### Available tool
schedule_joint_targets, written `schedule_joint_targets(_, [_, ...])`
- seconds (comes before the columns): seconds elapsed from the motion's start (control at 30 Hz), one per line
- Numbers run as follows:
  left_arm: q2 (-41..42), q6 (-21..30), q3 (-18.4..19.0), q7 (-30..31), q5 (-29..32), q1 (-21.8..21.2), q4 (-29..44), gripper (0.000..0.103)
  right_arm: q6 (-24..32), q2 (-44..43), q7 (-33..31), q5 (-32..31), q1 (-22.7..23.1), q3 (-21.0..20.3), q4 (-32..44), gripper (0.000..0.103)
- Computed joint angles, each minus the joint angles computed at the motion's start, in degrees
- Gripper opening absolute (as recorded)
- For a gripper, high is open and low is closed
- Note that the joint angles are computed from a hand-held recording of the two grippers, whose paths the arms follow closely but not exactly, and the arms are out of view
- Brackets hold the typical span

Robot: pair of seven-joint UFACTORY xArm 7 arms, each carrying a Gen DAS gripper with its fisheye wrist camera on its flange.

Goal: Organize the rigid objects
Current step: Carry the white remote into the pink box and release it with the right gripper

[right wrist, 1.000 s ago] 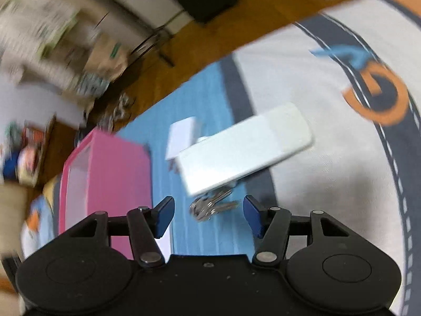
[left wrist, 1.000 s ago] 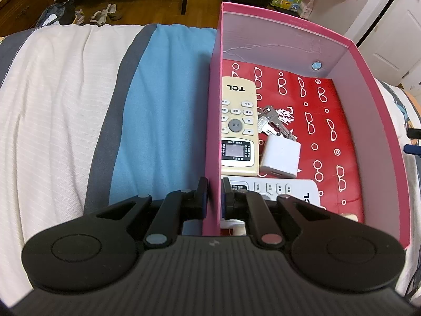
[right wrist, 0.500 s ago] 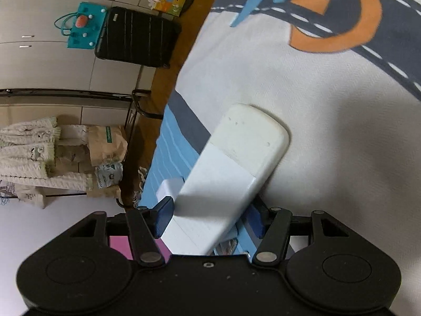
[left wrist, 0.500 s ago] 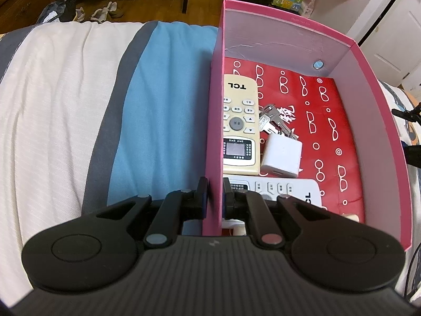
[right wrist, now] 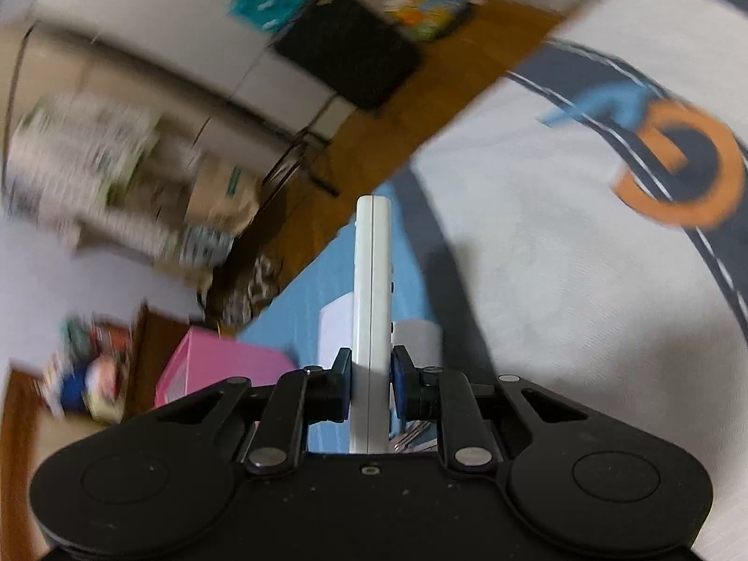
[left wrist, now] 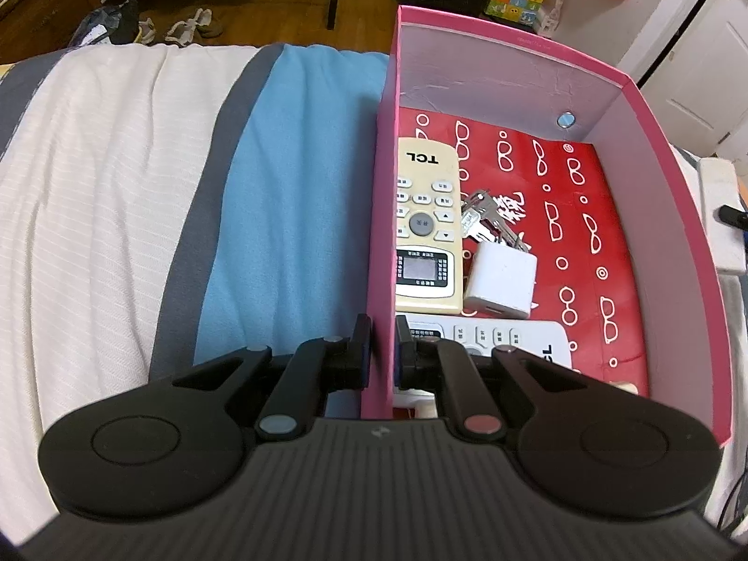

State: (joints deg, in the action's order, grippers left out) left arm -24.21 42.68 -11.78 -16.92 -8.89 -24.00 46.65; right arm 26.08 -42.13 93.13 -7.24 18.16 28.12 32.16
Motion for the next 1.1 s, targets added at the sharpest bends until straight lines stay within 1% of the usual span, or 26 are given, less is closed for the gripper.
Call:
schedule_joint_targets(0.07, [-0.07,0.16,0.1,-0.28,-0.2,0.05,0.05,0.007,1.21,1.86,-3.43,-1.15,0.83,-0.52,2.68,0.021])
schedule_joint_targets(0.13, [-0.22,0.23,0.16,-0.27,-0.2,0.09,0.15,0.007,0.84,3.99,-7.31,-2.49,1.68,-0.69,5.58,0.021])
schedule_joint_targets(0.2, [-0.25,0.13,-0.14,-0.56,0.26,0.25,0.25,0.006,-0.2,7.37,-13.02,-3.5,3.27,-1.5,9.52,0.021])
schedule_joint_targets(0.33, [-0.43,-0.07,-0.3,-1.47,0.49,0.33,0.07,0.006,0.35,15.87,-24.68,-4.88,5.97,-2.03,20.68,0.021])
schedule_joint_targets(0.4, [-0.44,-0.03,0.39,-1.15,-0.54,0.05,0.0,0.007,3.64,21.08,-29.09,-7.62,5.83,-0.29,27.84,0.021])
schedule_joint_targets(0.47, [-0.47,-0.15,0.77,-0.73,-1.31,-0.13,-0.12,0.007,7.34,25.81,-33.17,-9.96,6.86,0.61,33.87,0.021])
schedule_joint_targets(0.53, [-0.65,-0.4,0.85,-0.22,-1.58,-0.21,-0.4,0.008,10.76,30.71,-37.34,-11.03,9.09,0.31,39.21,0.021])
schedule_joint_targets(0.67, [-1.05,-1.23,1.25,0.65,-2.69,-0.49,-1.16,0.008,19.66,38.92,-45.96,-12.97,13.76,-0.25,48.57,0.021])
schedule_joint_targets(0.77, [-1.21,-1.51,1.61,0.77,-3.79,-0.5,-1.47,0.009,26.56,43.31,-51.89,-15.1,17.4,-0.61,53.97,0.021])
schedule_joint_targets(0.8, [-1.05,-1.39,1.45,0.31,-3.82,-0.32,-1.29,0.009,27.78,44.83,-55.44,-14.65,18.23,-1.09,55.4,0.021])
schedule_joint_targets(0.87, [-1.07,-1.44,1.14,-0.09,-3.55,-0.16,-1.26,0.009,31.61,48.05,-59.85,-14.54,19.92,-2.12,59.07,0.021])
schedule_joint_targets(0.9, [-1.15,-1.64,1.12,-0.1,-3.58,-0.19,-1.43,0.009,34.55,50.45,-61.67,-15.59,21.13,-2.58,62.09,0.021])
schedule_joint_targets(1.03, [-1.27,-2.21,2.13,1.07,-5.2,-0.77,-1.97,0.01,42.61,54.68,-70.21,-19.5,25.41,-4.64,66.6,0.021])
schedule_joint_targets(1.1, [-1.3,-2.4,2.35,1.63,-5.74,-0.86,-2.12,0.01,47.2,58.2,-75.08,-23.45,28.55,-5.76,70.68,0.021])
